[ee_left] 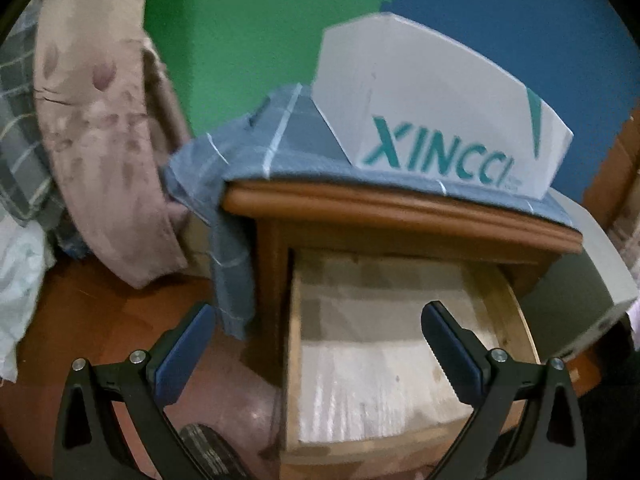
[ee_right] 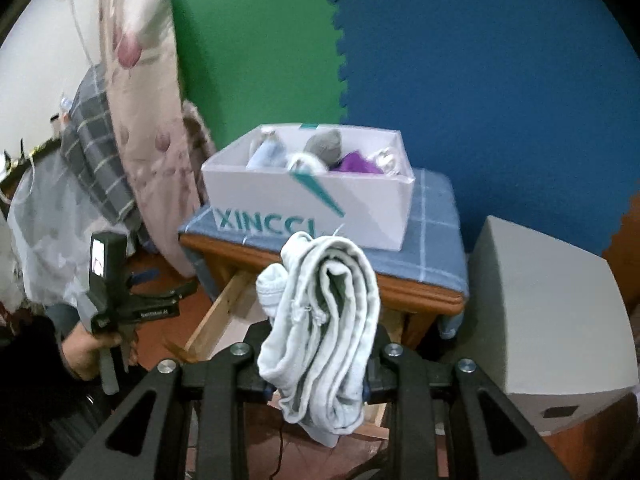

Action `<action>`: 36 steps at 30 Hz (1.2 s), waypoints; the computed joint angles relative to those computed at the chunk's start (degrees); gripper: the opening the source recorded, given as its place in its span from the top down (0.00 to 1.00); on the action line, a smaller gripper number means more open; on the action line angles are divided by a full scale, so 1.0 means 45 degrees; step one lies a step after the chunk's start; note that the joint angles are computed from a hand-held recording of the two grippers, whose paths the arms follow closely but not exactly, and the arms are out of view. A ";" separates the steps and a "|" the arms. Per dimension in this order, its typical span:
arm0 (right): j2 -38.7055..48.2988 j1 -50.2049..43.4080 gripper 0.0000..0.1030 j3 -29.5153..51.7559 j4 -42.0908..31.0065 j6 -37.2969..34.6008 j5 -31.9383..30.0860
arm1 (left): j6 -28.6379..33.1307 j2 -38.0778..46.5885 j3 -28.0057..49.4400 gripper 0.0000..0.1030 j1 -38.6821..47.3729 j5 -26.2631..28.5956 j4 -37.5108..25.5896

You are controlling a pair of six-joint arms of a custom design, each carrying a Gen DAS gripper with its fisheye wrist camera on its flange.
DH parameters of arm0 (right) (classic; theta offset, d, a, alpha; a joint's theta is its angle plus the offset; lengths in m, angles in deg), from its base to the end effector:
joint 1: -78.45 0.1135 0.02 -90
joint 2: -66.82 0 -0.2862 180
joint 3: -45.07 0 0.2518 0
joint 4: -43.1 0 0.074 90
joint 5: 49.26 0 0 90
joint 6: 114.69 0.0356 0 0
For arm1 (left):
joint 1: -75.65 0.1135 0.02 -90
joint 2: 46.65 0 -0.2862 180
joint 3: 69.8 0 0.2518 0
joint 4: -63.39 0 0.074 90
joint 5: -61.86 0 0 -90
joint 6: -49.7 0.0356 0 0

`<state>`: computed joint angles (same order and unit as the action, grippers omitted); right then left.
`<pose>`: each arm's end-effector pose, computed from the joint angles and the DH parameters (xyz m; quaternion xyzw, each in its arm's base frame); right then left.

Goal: Take underwear out of drawer
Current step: 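Lift the white sock out and carry it over the box with the right tool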

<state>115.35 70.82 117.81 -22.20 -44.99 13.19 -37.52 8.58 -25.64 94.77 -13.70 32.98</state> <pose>0.1406 -0.0022 0.3618 -0.1955 0.8678 0.1133 0.4425 0.1779 0.0523 0.2284 -0.0774 0.9026 -0.0351 0.4220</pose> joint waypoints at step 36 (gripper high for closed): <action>0.8730 0.5429 0.71 1.1266 0.1223 0.3240 0.8405 | 0.0907 -0.0190 0.0113 0.01 -0.1029 -0.0197 -0.0851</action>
<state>154.64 95.25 168.51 -16.69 -30.41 51.01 -33.43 7.72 -25.13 90.14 -14.59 29.15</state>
